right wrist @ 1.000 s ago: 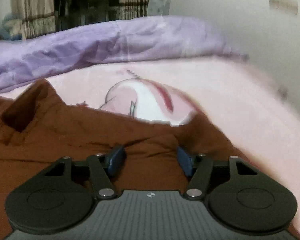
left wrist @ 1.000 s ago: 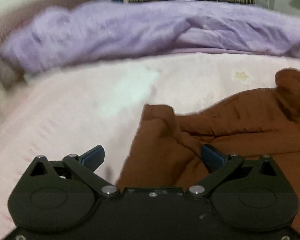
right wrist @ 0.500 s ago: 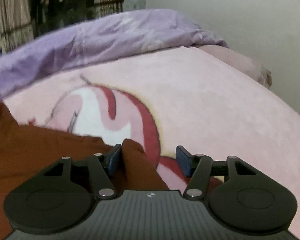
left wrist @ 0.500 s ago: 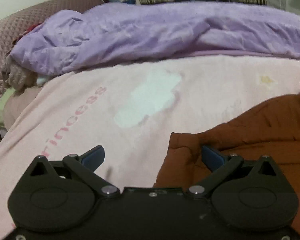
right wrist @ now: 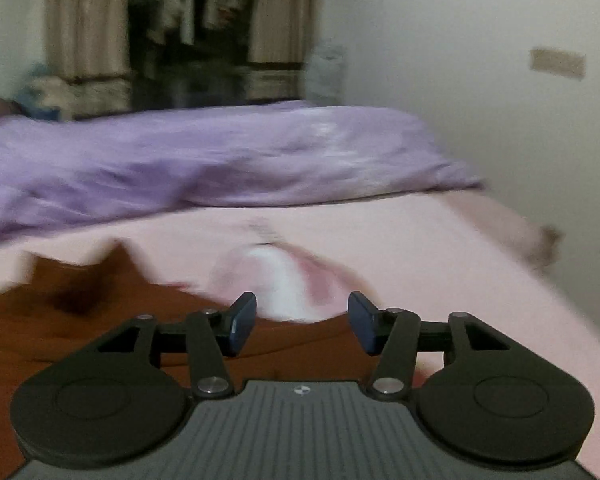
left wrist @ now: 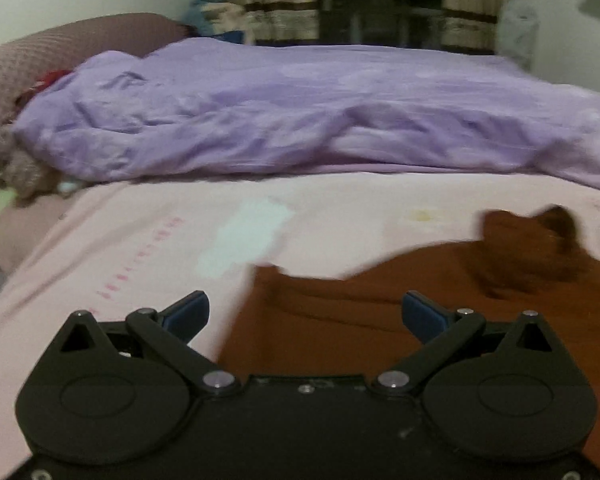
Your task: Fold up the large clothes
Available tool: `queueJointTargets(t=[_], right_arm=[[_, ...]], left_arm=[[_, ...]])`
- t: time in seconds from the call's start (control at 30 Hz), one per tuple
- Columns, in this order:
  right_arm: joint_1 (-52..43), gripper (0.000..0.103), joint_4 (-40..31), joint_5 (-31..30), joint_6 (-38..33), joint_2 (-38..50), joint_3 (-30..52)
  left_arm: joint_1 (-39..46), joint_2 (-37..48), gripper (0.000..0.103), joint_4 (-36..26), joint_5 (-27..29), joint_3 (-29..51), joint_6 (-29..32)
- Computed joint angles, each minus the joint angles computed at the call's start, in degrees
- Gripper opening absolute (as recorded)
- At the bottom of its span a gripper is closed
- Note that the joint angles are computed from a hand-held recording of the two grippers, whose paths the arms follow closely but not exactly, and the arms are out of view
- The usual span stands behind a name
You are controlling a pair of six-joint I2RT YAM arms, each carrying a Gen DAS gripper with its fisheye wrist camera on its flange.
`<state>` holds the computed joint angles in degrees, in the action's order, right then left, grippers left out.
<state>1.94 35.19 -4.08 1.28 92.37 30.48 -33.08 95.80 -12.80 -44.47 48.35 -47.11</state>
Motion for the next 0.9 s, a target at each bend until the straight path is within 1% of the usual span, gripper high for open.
queueJointTargets(t=[0.07, 0.13, 0.17, 0.2, 0.23, 0.27, 0.3, 0.33, 0.37, 0.4, 0.47, 0.5, 0.57, 0.6, 0.63, 0.67, 0.7, 0.73, 0.77, 0.8, 0.83, 0.87, 0.9], right_arm=[[1.6, 0.063, -1.1, -6.6, 2.5, -2.9, -3.0], [4.3, 0.063, -2.0, -7.8, 2.9, -1.8, -3.7], [5.5, 0.063, -3.8, -8.2, 2.5, 1.6, -2.1], [5.9, 0.064, -4.2, -9.3, 3.4, 6.2, 0.0], [5.9, 0.064, 1.0, -9.6, 5.1, 11.5, 0.1], [6.7, 0.064, 7.4, -8.1, 5.6, 14.0, -1.6], [8.1, 0.064, 8.6, -5.3, 4.4, 13.5, -2.5], [9.3, 0.064, 5.6, -3.1, 3.9, 10.7, -2.8], [10.1, 0.062, 0.7, -1.8, 4.6, 6.9, -2.6], [10.1, 0.061, -2.9, -2.7, 5.0, 3.4, -2.8], [9.5, 0.060, -6.2, -6.0, 4.4, -2.8, -4.7], [10.1, 0.060, -7.8, -5.5, 4.0, -5.7, -5.5], [11.9, 0.061, -9.9, -2.5, 2.9, -8.2, -6.3], [12.5, 0.061, -9.6, -1.9, 2.7, -7.1, -6.2], [12.7, 0.061, -9.4, -1.9, 3.0, -3.7, -5.0], [11.9, 0.063, -8.6, -3.4, 3.5, 1.0, -3.3], [10.6, 0.064, -4.6, -6.1, 4.0, 5.7, -2.8], [9.0, 0.064, 2.0, -9.0, 4.4, 9.5, -4.0], [8.2, 0.064, 6.0, -10.4, 4.0, 10.3, -5.5], [7.7, 0.064, 5.2, -11.0, 3.5, 8.3, -6.4], [7.3, 0.062, 2.4, -11.4, 3.6, 5.5, -6.9], [6.8, 0.056, -1.2, -11.6, 3.9, 2.3, -7.1], [6.3, 0.054, -4.2, -11.7, 3.7, -0.7, -7.4]], left_arm=[[-3.9, 1.3, 0.103, 0.6, 1.3, 0.4, -2.9], [-5.7, 6.9, 0.103, 1.3, 4.6, 2.8, -2.3], [-5.6, 11.4, 0.103, 0.1, 7.0, 5.5, -1.7], [-6.0, 15.4, 0.103, -0.9, 7.3, 7.8, -2.0], [-7.3, 17.7, 0.103, -1.6, 5.0, 8.9, -4.3], [-8.4, 17.4, 0.103, -3.5, 4.1, 9.7, -5.8], [-9.2, 15.7, 0.103, -5.0, 4.8, 9.8, -6.3], [-10.2, 13.3, 0.103, -4.6, 5.8, 8.9, -6.1], [-11.5, 10.8, 0.103, -3.3, 6.5, 7.6, -5.7], [-12.4, 9.2, 0.103, -2.4, 6.6, 6.8, -5.2], [-14.9, 8.9, 0.103, -5.5, 4.0, 8.5, -5.9], [-15.5, 9.5, 0.103, -6.4, 3.5, 9.4, -5.6], [-15.2, 11.7, 0.103, -6.5, 4.9, 10.6, -4.8], [-14.8, 13.1, 0.103, -6.5, 6.2, 10.8, -5.0], [-14.1, 15.1, 0.103, -5.3, 7.4, 11.0, -4.6], [-14.2, 17.0, 0.103, -4.2, 7.2, 11.1, -4.7], [-14.4, 18.0, 0.103, -4.6, 6.9, 11.7, -4.9], [-15.0, 17.9, 0.103, -5.2, 6.3, 11.8, -5.4], [-15.5, 17.2, 0.103, -5.8, 6.0, 11.8, -6.2], [-15.7, 16.4, 0.103, -5.9, 6.0, 11.3, -6.4], [-16.0, 15.3, 0.103, -5.8, 5.9, 10.4, -6.5], [-16.3, 14.2, 0.103, -6.0, 5.8, 9.5, -6.7], [-16.7, 13.0, 0.103, -6.7, 5.7, 8.7, -7.1]])
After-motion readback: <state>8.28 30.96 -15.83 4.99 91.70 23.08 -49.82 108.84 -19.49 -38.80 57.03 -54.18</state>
